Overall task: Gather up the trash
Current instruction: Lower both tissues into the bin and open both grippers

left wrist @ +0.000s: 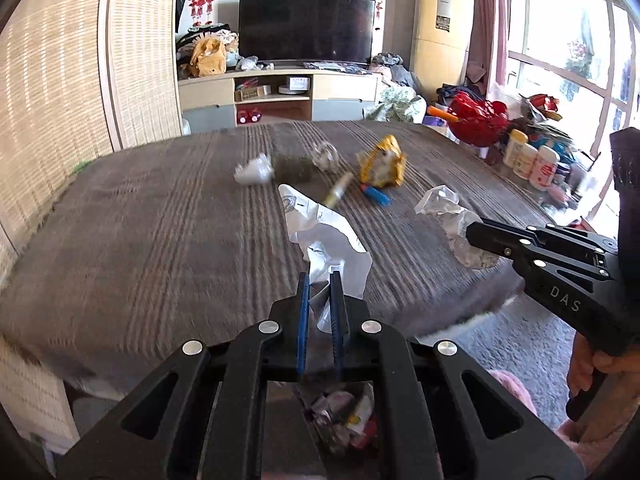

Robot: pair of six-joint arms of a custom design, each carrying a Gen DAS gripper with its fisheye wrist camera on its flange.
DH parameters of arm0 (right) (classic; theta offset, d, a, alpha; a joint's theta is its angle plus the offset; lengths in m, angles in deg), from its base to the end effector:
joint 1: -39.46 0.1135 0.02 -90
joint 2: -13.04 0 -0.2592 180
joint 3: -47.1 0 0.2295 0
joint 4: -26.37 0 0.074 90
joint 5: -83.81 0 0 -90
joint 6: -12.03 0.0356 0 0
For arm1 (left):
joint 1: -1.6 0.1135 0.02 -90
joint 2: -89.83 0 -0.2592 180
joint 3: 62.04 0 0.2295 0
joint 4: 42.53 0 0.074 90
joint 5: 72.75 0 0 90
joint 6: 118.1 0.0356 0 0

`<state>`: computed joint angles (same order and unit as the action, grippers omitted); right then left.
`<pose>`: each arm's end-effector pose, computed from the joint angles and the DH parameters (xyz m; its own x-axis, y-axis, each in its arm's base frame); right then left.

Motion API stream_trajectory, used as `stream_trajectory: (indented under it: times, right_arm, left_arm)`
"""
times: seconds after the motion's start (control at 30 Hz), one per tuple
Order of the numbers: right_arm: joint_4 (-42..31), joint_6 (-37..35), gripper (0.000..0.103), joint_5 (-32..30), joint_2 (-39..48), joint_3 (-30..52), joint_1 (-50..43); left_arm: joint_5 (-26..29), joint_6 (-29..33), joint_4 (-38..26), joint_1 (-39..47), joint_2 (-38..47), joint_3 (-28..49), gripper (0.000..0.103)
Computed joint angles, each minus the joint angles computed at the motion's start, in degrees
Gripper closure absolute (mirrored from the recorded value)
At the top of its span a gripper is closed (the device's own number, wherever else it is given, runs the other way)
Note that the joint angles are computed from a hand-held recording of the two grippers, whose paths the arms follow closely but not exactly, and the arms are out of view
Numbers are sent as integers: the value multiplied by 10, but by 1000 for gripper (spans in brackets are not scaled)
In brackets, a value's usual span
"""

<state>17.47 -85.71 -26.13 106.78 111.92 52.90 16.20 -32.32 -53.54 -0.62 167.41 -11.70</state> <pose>0.3110 0.0868 0.1953 -0.5262 -0.2559 -0.8109 -0.5565 0.8247 0.1008 0.2542 -0.0092 0.1937 -0.6187 -0.0496 -0.7840 -0.0212 0.9987 -0.0465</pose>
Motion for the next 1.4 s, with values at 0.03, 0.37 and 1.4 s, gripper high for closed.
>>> stream_trajectory:
  times: [0.03,0.37,1.4]
  right_arm:
    - [1,-3,95,-1,-10,-16,-3]
    - [52,-21,95,7,-27,-137,-7]
    - [102,6,92,4,250,-93,5]
  left_arm:
    - [-6,-7,1,-10,-9,-13,94]
    - [-48,-66,53,-88,-52,-140,94]
    - [50,-122,305,-85,384,-137,90]
